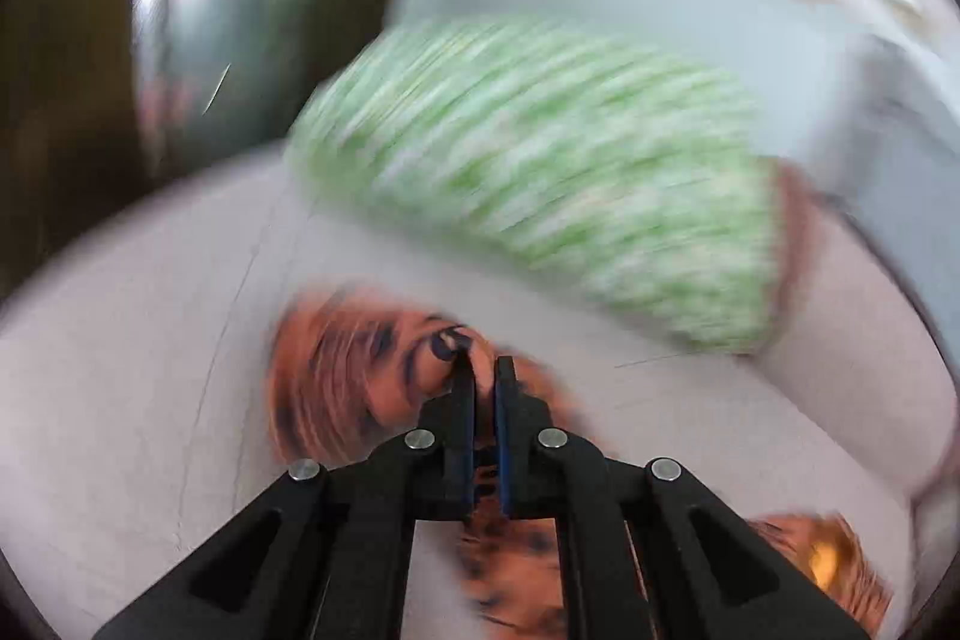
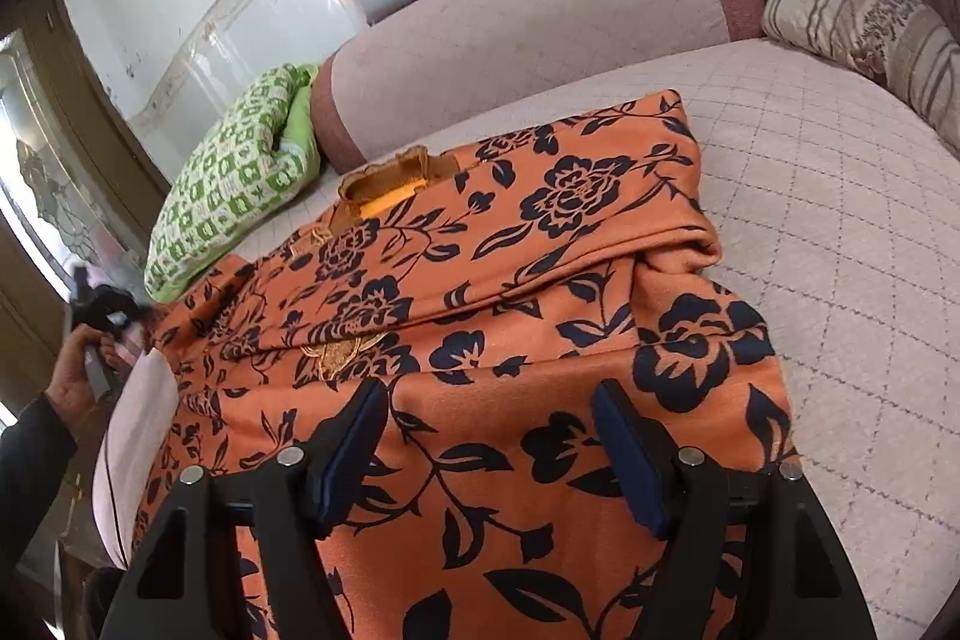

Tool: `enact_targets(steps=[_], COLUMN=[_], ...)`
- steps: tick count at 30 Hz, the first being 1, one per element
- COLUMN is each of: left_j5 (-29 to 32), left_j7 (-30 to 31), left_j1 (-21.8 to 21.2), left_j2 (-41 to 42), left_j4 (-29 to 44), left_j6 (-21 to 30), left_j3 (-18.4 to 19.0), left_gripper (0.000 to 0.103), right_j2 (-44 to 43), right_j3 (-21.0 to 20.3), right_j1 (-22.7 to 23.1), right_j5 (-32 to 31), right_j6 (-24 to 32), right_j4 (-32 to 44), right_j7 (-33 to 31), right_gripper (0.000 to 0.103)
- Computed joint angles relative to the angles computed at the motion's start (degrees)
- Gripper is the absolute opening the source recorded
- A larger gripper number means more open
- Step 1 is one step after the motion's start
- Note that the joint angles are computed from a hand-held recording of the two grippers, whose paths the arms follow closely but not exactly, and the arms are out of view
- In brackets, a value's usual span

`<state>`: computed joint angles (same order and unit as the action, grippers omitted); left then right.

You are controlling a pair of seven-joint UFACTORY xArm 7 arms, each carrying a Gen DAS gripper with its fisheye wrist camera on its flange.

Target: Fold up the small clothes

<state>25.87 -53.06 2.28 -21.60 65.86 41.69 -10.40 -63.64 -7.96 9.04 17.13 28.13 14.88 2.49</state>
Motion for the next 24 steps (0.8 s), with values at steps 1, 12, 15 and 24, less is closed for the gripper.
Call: enact_targets(steps=[1, 12, 15, 24], left_j5=[3.12, -0.16, -6.50, -8.13], left_j7=[0.22, 21.81, 21.74, 14.32], left_j1=[-0.43, -18.95, -20.39, -17.17], left_j2=[0.11, 21.18, 17.24, 5.44], left_j4=[2.43, 17.06, 11.20, -1.49], left_j6=[-0.32, 0.38, 2.27, 6.56], left_j3=[-2.73, -18.84, -15.88, -4.17], left_gripper=[0.005, 0.073, 0.072, 0.073], right_j2=[-0.45, -4.21, -4.81, 3.93], right_j3=[-0.35, -2.29, -3.67, -6.67], right_j1=[-0.09, -1.28, -1.45, 2.48], right_j5=[0.22, 1.89, 2.84, 6.37], right_j6=[0.11, 1.58, 2.68, 3.24], right_j4=[-0.18, -0.80, -0.60, 8.73], right_j7=[0.13, 1.53, 1.80, -0.62], right_gripper=[0.073, 0.076, 0.078, 0.078])
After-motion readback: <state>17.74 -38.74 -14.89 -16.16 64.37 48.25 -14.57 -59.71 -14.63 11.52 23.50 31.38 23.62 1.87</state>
